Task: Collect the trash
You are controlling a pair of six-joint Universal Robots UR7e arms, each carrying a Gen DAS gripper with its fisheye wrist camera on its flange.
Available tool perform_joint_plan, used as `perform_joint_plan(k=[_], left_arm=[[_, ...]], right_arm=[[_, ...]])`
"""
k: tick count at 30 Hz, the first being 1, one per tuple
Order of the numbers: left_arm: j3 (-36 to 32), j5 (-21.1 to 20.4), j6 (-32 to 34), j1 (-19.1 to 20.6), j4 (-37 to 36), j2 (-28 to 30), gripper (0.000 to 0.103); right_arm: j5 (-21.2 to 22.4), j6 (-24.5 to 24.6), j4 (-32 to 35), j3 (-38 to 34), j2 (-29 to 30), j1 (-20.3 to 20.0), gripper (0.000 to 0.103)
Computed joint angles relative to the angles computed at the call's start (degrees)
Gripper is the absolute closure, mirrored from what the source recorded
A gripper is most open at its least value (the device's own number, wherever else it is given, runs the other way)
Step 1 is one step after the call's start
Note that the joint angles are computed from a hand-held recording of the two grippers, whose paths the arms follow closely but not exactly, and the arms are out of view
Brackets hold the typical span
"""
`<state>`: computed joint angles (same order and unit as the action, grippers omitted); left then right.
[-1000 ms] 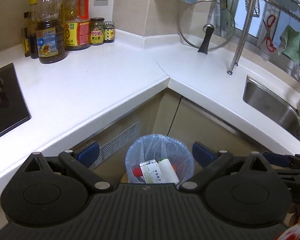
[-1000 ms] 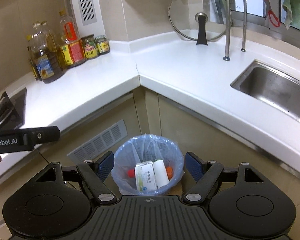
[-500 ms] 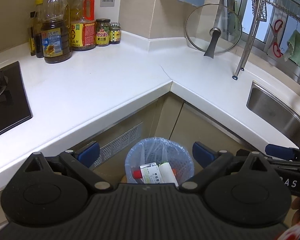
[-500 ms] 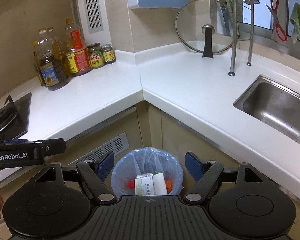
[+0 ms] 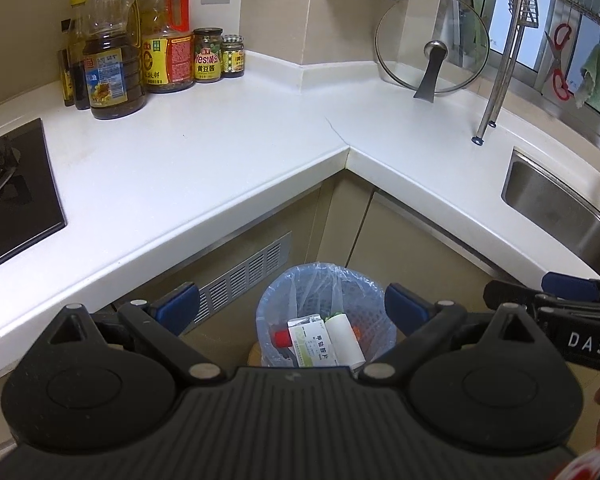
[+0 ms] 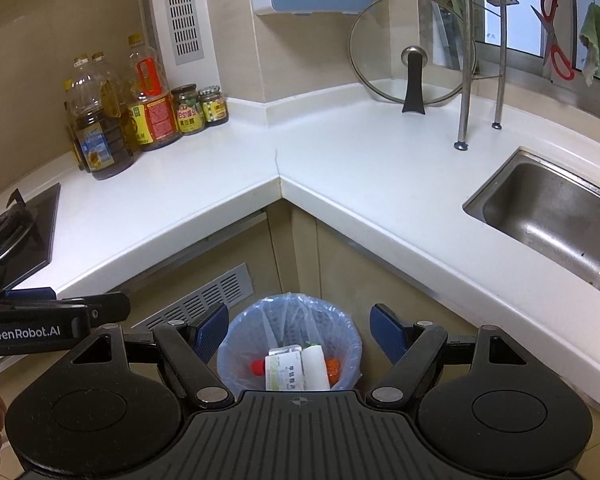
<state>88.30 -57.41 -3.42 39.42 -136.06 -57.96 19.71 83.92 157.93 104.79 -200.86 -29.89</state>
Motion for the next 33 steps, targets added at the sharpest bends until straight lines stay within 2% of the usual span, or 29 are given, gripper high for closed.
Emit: perform_joint_plan(k=[33], left_arm=[[1.0,-0.4,0.3,-0.4,0.8,-0.8,0.005]], right_arm=[[-0.3,1.7,-1.6,-0.4,0.5,0.3,0.025]])
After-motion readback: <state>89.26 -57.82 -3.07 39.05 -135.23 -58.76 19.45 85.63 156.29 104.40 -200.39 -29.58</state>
